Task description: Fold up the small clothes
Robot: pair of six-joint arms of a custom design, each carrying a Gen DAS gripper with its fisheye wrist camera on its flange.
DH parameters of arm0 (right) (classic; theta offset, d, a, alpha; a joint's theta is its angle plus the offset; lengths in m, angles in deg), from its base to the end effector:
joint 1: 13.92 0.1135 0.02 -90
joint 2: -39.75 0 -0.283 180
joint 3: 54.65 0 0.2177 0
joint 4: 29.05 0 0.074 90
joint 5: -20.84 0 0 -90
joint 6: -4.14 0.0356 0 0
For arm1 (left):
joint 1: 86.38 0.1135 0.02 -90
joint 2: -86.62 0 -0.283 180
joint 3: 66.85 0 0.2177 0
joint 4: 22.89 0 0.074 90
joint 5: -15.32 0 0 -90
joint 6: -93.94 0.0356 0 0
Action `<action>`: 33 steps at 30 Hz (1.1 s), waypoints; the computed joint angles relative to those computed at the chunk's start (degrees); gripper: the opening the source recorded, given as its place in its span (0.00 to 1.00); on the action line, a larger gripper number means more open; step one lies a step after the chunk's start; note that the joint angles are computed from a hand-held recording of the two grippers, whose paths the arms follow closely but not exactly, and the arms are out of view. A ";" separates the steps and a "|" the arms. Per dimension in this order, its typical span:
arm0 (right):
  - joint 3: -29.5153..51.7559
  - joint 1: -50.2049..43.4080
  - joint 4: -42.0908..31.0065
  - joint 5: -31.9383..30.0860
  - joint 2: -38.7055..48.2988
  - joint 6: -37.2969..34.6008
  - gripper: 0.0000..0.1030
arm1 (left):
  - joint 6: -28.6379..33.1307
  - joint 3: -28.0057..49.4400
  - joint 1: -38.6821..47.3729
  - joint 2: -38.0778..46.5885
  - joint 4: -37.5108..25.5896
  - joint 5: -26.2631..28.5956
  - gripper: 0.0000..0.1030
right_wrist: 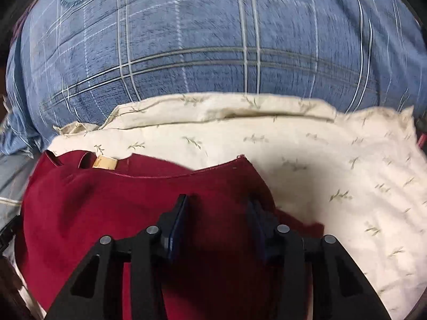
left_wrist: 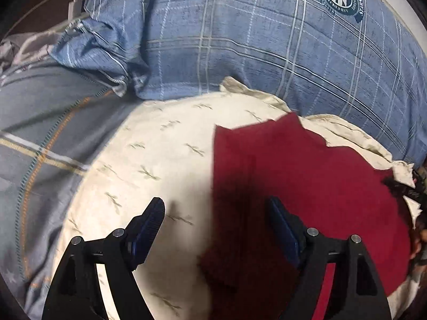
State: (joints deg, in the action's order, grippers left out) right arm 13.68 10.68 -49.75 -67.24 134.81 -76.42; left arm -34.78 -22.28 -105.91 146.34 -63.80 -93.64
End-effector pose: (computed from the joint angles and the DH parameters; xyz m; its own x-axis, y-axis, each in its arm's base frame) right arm 0.2856 0.1294 0.2168 -0.7254 -0.1518 -0.6714 -0.2803 0.9560 0.0866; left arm 0.1429 -0.0384 0.2117 -0.7009 -0.3791 -0.6042 -0.3758 0.9162 -0.1389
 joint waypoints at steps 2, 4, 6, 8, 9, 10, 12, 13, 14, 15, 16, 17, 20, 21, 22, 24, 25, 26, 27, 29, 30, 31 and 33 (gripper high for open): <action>-0.60 2.34 -0.31 -1.00 -3.18 1.23 0.48 | 0.57 -0.61 1.88 -1.16 0.51 1.34 0.76; 0.81 5.67 -1.62 -5.50 -4.88 3.30 0.49 | 1.93 -1.09 4.69 -2.46 0.77 3.70 0.75; 5.82 9.97 -3.93 -11.84 -2.48 6.32 0.53 | 2.79 -1.95 5.57 -3.96 1.35 3.96 0.75; 11.53 14.01 -5.09 -14.92 1.66 9.55 0.53 | 5.06 -3.38 5.67 -6.53 1.81 4.61 0.75; 15.52 16.59 -6.24 -14.79 4.50 10.72 0.53 | 5.74 -3.53 6.17 -7.19 1.53 5.11 0.75; 18.50 18.57 -6.93 -13.67 6.94 11.18 0.52 | 5.89 -3.80 6.47 -8.16 1.21 5.05 0.75; 27.62 22.44 -11.29 -10.68 13.36 11.81 0.53 | 5.18 -3.95 5.86 -9.28 0.21 3.21 0.75; 31.20 23.62 -13.46 -10.36 15.88 12.36 0.53 | 5.06 -3.67 5.54 -9.45 -0.58 2.66 0.75; 35.10 24.50 -15.72 -10.71 18.66 12.97 0.53 | 5.07 -3.62 5.72 -9.56 -0.81 2.42 0.75; 39.20 25.39 -18.12 -10.80 21.51 13.06 0.53 | 5.47 -3.68 6.07 -10.36 -1.00 2.38 0.75; 42.59 25.86 -20.15 -10.20 24.06 12.43 0.52 | 5.49 -3.54 5.63 -10.82 -1.26 2.00 0.75; 47.64 26.64 -23.99 -8.26 27.25 12.01 0.50 | 5.75 -3.51 5.76 -11.16 -1.44 1.93 0.75; 56.20 27.78 -30.89 -3.01 33.41 11.78 0.15 | 7.57 -3.56 7.77 -11.75 -1.70 3.48 0.75; 55.66 27.95 -30.21 -1.89 33.34 11.44 0.12 | 7.86 -3.49 8.37 -11.79 -2.06 3.74 0.75; 53.67 27.86 -28.20 -2.05 32.39 11.34 0.10 | 8.34 -3.45 9.39 -11.91 -2.23 4.36 0.75; 49.47 28.02 -23.68 -2.35 29.91 11.31 0.07 | 9.10 -3.37 11.04 -12.32 -2.20 6.03 0.75; 47.56 28.08 -21.05 -3.07 28.82 11.39 0.07 | 9.38 -3.18 11.73 -12.74 -2.20 6.87 0.75; 46.99 27.99 -19.61 -4.28 28.62 11.64 0.07 | 9.44 -3.13 11.88 -13.13 -2.06 7.06 0.75; 48.19 27.77 -20.12 -4.96 29.34 11.77 0.07 | 9.17 -3.09 11.43 -13.67 -2.08 6.61 0.75; 50.63 27.76 -20.78 -5.50 31.62 12.73 0.07 | 9.37 -3.33 10.86 -14.41 -1.85 6.43 0.75; 51.16 27.68 -20.59 -6.01 32.77 12.33 0.07 | 9.42 -3.41 10.53 -14.40 -1.85 6.39 0.75; 52.26 27.68 -21.16 -6.15 33.60 12.10 0.07 | 9.37 -3.47 10.16 -14.18 -1.75 6.33 0.75; 46.86 27.17 -16.99 -7.62 30.89 12.42 0.11 | 9.26 -3.54 9.36 -13.64 -1.40 6.26 0.75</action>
